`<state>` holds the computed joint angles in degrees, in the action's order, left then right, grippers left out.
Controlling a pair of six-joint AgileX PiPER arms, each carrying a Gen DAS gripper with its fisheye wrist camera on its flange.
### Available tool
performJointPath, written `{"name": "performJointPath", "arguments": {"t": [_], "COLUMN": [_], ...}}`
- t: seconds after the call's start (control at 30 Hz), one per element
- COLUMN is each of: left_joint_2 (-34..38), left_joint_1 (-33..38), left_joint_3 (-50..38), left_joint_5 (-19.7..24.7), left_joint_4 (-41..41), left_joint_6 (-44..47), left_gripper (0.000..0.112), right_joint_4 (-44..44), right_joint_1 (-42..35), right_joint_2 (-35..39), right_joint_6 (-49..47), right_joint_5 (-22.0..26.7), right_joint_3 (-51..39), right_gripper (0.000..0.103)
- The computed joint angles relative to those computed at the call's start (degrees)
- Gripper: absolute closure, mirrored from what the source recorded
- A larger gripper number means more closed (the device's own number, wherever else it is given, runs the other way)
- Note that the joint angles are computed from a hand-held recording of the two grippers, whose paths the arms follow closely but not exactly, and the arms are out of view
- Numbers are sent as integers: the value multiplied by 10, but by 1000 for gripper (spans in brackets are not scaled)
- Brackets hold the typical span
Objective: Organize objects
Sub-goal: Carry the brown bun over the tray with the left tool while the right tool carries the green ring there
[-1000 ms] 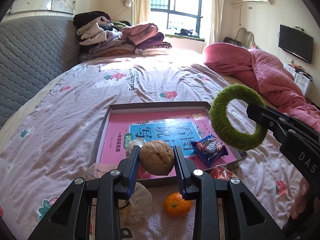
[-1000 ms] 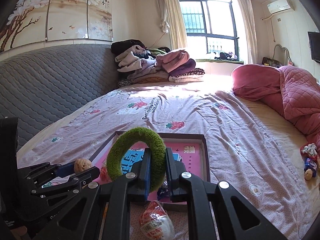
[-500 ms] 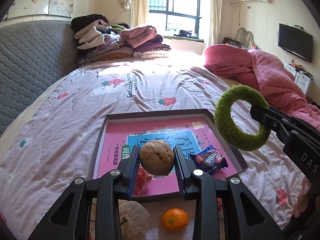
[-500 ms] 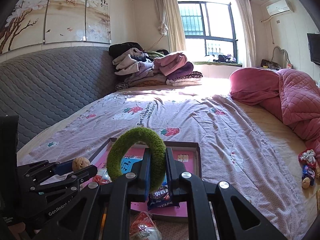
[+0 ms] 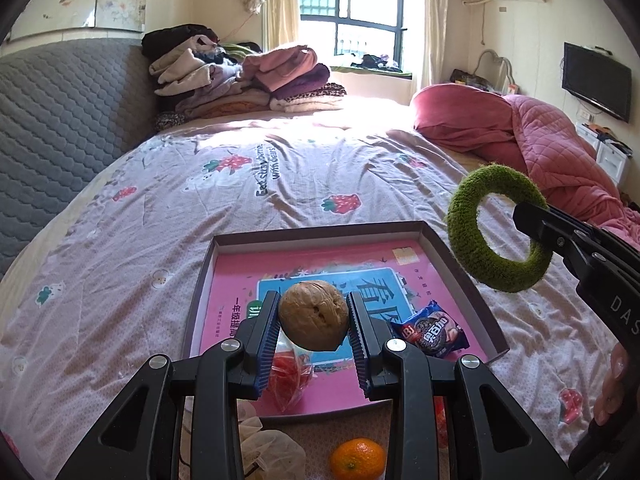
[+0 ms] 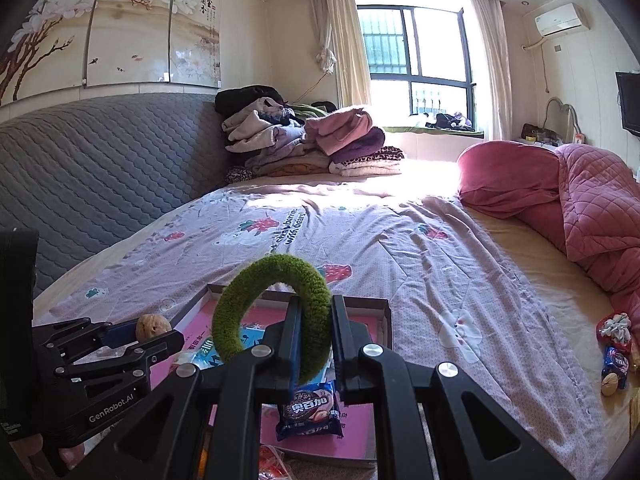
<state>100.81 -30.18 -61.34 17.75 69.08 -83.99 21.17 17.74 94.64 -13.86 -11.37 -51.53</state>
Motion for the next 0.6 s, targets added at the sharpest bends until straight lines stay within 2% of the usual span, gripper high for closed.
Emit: {"name": "performJointPath", "arguments": {"t": [0.2, 0.3, 0.43, 0.6], "left_joint_2": [37, 60, 93, 132], "left_joint_1": [4, 2, 5, 5], "left_joint_3": [-43, -71, -112, -152], "left_joint_5": [0, 7, 15, 27], "left_joint_4": [-77, -113, -195, -257], "left_joint_6": [84, 126, 213, 281], "left_gripper": [78, 78, 78, 78], "right_joint_4": [13, -24, 5, -56], "right_joint_1": [-5, -14, -21, -34], "right_joint_2": [37, 64, 104, 145], "right_joint_6": [-24, 7, -31, 27], "right_joint_5": [16, 27, 40, 66], "right_joint_3": [-33, -56, -87, -122], "right_gripper": [89, 89, 89, 89]}}
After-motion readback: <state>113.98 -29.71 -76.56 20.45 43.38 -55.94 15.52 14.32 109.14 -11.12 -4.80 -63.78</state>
